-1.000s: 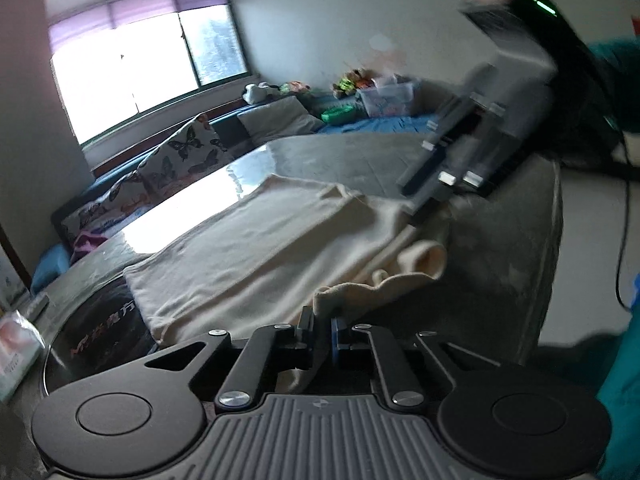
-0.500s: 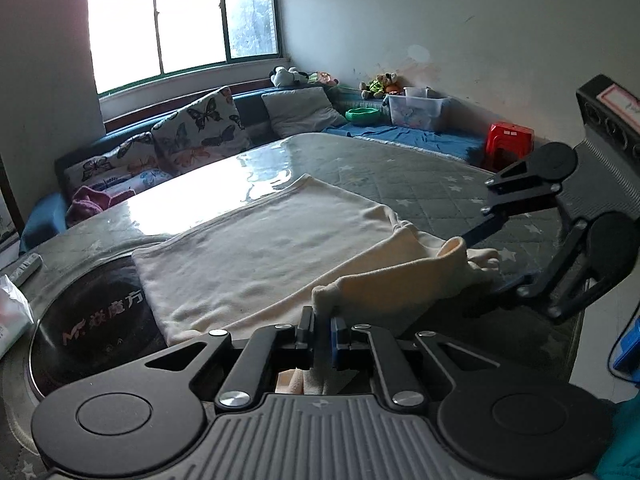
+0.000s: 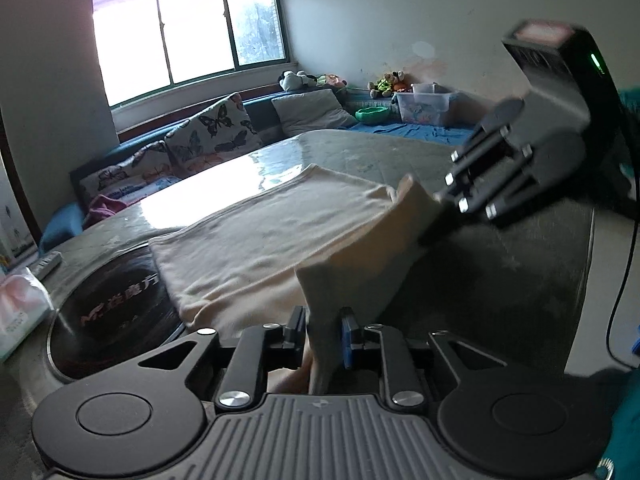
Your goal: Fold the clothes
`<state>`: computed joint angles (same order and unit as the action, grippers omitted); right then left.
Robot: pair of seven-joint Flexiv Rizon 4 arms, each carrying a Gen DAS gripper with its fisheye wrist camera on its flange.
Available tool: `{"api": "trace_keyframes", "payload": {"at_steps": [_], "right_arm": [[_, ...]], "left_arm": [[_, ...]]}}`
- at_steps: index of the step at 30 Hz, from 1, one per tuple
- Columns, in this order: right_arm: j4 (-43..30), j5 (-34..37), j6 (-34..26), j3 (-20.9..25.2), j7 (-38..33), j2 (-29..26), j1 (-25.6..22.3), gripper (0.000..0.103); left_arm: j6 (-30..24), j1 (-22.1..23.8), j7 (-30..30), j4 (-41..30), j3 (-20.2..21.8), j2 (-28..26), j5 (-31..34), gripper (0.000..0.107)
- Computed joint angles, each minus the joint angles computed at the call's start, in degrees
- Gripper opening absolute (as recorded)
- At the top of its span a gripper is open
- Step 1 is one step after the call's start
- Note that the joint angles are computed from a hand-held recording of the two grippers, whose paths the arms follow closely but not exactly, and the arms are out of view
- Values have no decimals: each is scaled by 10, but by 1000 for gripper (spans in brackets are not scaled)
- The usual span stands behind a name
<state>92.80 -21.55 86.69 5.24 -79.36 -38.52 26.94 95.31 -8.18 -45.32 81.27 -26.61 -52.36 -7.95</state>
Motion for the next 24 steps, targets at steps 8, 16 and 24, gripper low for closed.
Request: {"api": "trace_keyframes", "payload": {"at_steps": [8, 16, 24], "right_arm": [[8, -1, 12, -20, 18, 6, 14, 11], [47, -8, 64, -84, 65, 23, 61, 8], [119, -15, 81, -82, 65, 93, 71, 8]], "left_arm": [[26, -27, 6, 10, 60, 4, 28, 23], [16, 22, 17, 29, -7, 12, 26, 8], [18, 113, 11, 119, -116, 59, 38, 7]]}}
